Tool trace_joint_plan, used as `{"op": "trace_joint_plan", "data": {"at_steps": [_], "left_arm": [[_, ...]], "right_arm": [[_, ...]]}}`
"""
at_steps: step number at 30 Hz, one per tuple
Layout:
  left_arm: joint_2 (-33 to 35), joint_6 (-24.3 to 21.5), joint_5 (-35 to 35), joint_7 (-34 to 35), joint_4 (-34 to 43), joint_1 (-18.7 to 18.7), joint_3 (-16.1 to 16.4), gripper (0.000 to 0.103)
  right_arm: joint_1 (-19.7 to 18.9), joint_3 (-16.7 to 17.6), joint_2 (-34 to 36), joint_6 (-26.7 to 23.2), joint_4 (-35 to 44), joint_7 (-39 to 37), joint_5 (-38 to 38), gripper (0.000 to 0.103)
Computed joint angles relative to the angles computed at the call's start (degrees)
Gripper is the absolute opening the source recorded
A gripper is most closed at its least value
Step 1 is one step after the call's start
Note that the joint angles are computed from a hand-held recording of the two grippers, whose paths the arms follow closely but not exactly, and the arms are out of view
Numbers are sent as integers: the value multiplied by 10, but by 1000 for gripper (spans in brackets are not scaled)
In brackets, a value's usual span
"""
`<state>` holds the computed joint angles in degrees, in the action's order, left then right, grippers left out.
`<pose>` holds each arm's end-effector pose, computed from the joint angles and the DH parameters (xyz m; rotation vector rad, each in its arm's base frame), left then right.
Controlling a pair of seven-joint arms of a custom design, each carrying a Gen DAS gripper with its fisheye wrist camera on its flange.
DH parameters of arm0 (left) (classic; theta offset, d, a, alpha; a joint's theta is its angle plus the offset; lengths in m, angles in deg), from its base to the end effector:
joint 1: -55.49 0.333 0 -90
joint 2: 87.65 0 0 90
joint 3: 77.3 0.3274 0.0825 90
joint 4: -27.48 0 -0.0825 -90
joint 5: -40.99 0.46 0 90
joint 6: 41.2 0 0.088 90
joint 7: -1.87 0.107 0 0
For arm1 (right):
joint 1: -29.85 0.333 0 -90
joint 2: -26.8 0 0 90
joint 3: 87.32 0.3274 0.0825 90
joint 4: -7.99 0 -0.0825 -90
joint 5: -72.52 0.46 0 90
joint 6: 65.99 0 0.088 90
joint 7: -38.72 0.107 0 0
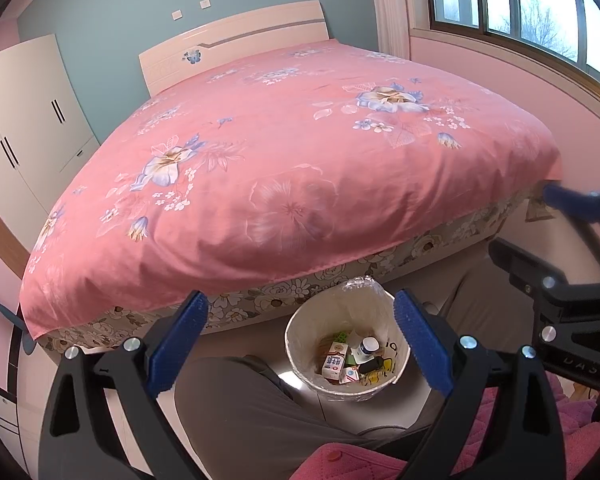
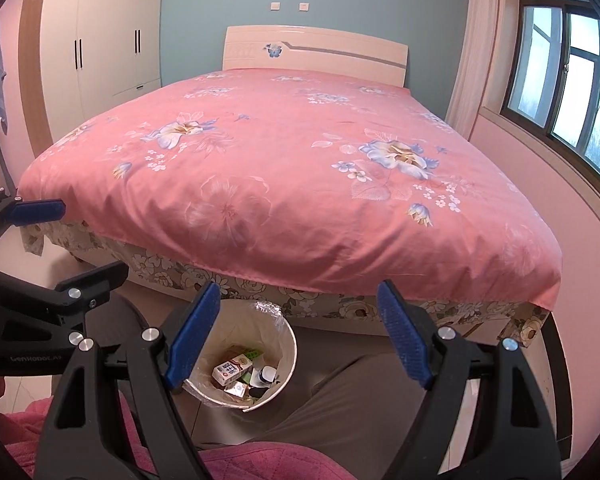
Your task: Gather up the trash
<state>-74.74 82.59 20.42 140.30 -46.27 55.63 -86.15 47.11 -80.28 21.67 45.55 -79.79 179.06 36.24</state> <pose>0.7333 -0.1104 0.7154 -0.8769 2.4427 -0.8459 0.5850 0.2254 0.7689 -1.4600 2.1283 -0.9623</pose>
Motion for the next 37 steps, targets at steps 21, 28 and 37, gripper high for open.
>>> {"op": "trace_joint_plan", "data": {"at_steps": [21,28,37], "left_arm": [[1,3,-1,1,0,1,0,96],[1,3,-3,3,0,2,0,96],[0,4,-2,1,-3,1,1,96]], "right_arm": [[1,-1,1,5,-1,-5,5,80],[1,-2,-1,9,-7,-3,15,80],[-2,-2,-2,14,-10,-5,17,80]]}}
